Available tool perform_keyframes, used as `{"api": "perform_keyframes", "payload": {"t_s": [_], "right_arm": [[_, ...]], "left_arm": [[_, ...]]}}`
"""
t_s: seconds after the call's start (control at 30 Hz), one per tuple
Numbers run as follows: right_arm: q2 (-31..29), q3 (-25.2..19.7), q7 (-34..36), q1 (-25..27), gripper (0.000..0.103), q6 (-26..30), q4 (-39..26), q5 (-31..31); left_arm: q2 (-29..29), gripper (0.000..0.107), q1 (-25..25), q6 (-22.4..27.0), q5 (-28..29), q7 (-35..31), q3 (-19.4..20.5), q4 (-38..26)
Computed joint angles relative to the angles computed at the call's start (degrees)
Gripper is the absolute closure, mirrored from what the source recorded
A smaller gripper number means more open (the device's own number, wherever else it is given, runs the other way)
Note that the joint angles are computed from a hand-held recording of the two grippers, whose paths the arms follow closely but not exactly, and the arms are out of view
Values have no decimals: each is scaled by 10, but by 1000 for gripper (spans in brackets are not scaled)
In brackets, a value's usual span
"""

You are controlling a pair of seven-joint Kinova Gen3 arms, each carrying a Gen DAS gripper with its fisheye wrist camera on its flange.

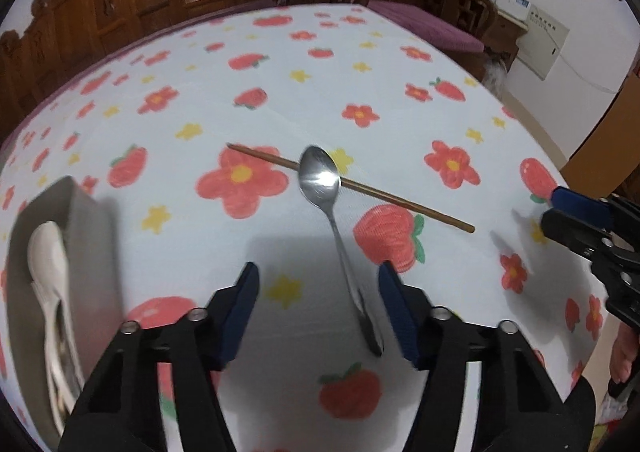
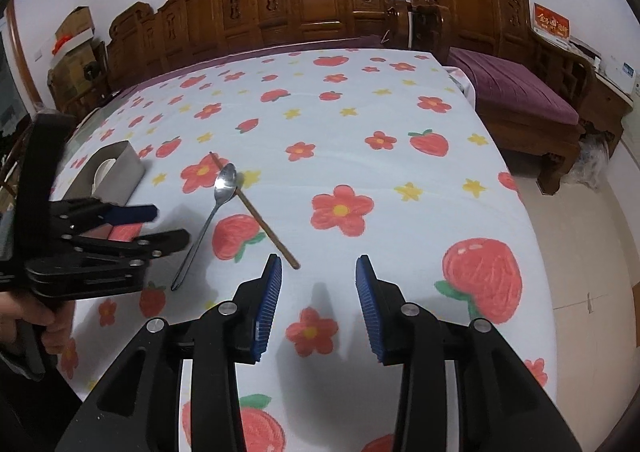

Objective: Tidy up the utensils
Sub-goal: 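Move both tools to the metal spoon and brown chopstick on the cloth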

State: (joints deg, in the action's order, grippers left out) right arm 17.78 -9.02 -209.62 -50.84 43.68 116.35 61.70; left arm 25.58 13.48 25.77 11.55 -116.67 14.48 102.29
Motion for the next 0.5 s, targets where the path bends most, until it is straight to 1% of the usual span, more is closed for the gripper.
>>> {"api": "perform_keyframes", "payload": {"t_s": [0.07, 0.1, 0.13, 0.2, 0.23, 0.27, 0.3, 0.33, 0.37, 0.4, 0.5], "right_arm": [[2, -1, 5, 0, 62, 2, -2, -1], [3, -1, 9, 0, 62, 3, -4, -4], [2, -1, 8, -1, 62, 2, -2, -2], [4, 0, 10, -1, 62, 2, -3, -3], [3, 0, 10, -1, 62, 1, -3, -3], [4, 0, 12, -2, 62, 2, -4, -3], [4, 1, 11, -2, 62, 1, -4, -3], [3, 1, 10, -2, 62, 0, -4, -3], [4, 1, 11, -2, 62, 0, -4, -3], [5, 1, 13, -3, 62, 1, -5, -3], [9, 1, 20, -2, 62, -2, -10, -6]], "left_arm": [[10, 64, 16, 9, -9, 14, -11, -11], [15, 66, 25, 13, -22, 28, -14, -16], [15, 67, 42, 7, -29, 35, -28, -16], [15, 75, 64, 0, -50, 55, -42, -17], [15, 78, 73, -1, -61, 65, -48, -18], [16, 86, 71, 1, -64, 66, -44, -20], [16, 92, 76, 6, -71, 73, -47, -23], [17, 94, 79, 15, -77, 80, -49, -28], [18, 101, 78, 20, -80, 82, -47, -31], [17, 103, 81, 25, -87, 85, -49, -32], [13, 105, 83, 20, -106, 87, -53, -26]]}}
